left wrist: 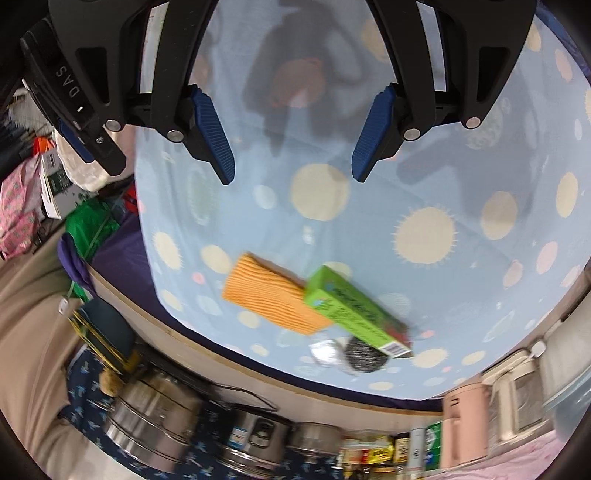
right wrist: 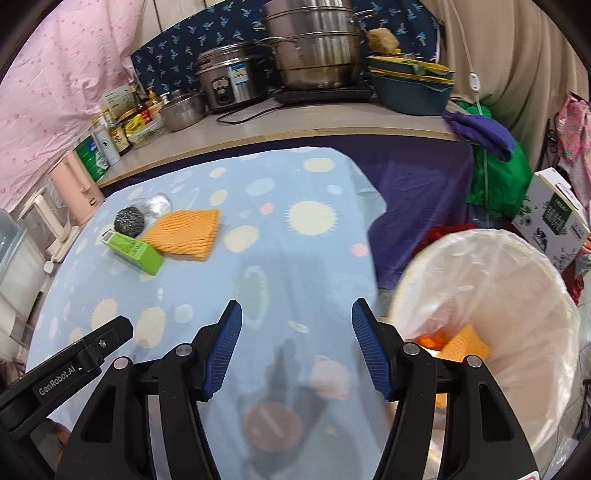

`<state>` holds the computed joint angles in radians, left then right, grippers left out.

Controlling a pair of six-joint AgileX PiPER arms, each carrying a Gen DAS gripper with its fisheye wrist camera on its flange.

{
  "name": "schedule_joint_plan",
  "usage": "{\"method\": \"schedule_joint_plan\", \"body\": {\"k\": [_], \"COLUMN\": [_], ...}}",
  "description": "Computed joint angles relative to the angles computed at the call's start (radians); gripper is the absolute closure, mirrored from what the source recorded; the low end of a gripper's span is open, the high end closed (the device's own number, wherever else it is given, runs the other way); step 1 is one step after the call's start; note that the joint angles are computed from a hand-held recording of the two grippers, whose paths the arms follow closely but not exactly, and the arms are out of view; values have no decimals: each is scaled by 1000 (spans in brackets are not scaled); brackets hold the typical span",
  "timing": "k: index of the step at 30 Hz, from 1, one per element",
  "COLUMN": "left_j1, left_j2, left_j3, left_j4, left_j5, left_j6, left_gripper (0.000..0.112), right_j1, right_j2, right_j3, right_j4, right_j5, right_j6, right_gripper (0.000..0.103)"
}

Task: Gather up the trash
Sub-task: 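Move both grippers back to the table toward the green box and foam net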

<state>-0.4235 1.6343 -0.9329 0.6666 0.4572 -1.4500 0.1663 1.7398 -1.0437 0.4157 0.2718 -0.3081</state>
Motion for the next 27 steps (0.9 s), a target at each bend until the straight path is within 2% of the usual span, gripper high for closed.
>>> {"method": "schedule_joint_plan", "body": {"k": [8,17,27], "left_j1": [156,303,394], "left_j2": [-36,-17,62], "left_j3": [82,86,-10], "left_j4": [-25,-99,-146], "left_j5": [-65,-119,-129], "left_j6": [44,163,265], "left_gripper": [47,46,41], "right_j1": [108,170,179], "right_j2": [129,283,489], "right_j3": [-150,-370,-672], "right_j4": [-134,-260,-205], "right_j5": [7,62,158], "right_j6": [182,341,339], "right_gripper": [43,43,43]}}
